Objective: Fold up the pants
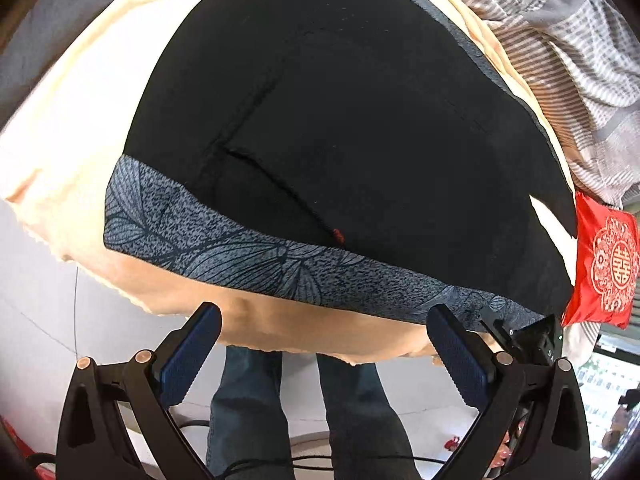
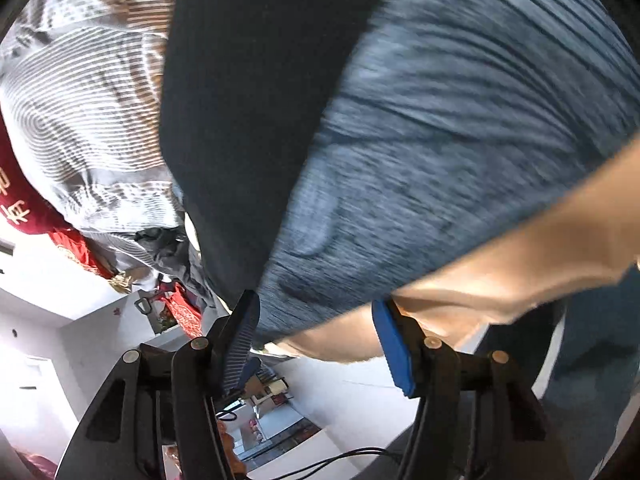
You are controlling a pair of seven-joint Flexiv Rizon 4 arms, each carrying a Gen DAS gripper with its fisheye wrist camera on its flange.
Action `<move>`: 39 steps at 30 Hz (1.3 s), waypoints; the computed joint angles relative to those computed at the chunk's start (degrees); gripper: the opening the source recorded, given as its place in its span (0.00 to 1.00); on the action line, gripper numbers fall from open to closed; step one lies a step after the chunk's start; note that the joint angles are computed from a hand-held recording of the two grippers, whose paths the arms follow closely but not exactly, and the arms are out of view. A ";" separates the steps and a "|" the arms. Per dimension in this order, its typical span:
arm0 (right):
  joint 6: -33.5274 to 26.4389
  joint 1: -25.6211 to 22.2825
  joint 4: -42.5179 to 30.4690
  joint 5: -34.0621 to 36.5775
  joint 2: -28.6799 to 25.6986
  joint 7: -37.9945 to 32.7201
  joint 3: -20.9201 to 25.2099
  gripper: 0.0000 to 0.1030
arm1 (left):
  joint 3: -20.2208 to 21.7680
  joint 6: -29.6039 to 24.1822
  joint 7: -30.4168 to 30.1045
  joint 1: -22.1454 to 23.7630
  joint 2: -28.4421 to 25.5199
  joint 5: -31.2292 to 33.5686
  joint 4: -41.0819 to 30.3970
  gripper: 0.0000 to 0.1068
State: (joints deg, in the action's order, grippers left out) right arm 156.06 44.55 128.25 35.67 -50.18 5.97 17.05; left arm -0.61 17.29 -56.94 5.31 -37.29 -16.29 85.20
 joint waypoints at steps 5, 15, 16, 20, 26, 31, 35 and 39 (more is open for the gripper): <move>1.27 -2.47 -2.31 -0.63 0.19 -0.46 -2.10 0.61 | 0.31 0.84 -1.38 -0.47 -0.89 0.74 -0.33 0.96; 1.93 -5.21 -0.30 -5.35 7.67 -1.10 -2.81 0.12 | -1.45 -0.70 -6.77 3.72 -2.66 -9.64 1.25 0.96; 1.79 -5.35 -0.25 -5.38 8.55 -1.66 -2.91 0.12 | -1.95 -0.55 -7.65 4.20 -3.43 -11.41 1.06 0.96; -0.09 -6.85 1.77 -7.85 11.38 -2.60 -2.45 0.12 | -3.62 0.00 -10.45 5.85 -5.25 -17.40 1.15 0.96; -3.20 -8.56 3.44 -11.10 12.39 -0.80 -1.61 0.12 | -5.06 1.92 -10.39 6.86 -7.12 -20.50 0.01 0.55; -4.47 -10.64 3.77 -14.91 11.80 0.78 -1.90 0.12 | -3.04 0.32 -8.60 4.66 -8.02 -11.94 -5.66 0.22; -6.34 -14.43 6.82 -21.95 14.70 0.01 -2.86 0.10 | -3.12 0.97 -6.23 3.83 -5.22 -9.89 -6.50 0.22; -13.01 -22.47 8.72 -34.77 20.61 -1.31 -4.45 0.10 | -3.91 -0.95 -6.25 3.17 -5.90 -9.92 -11.63 0.22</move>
State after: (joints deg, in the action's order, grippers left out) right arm 143.05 22.08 136.98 0.90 -29.58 4.66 12.60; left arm -4.52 16.33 -63.19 8.48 -43.20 -26.22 73.56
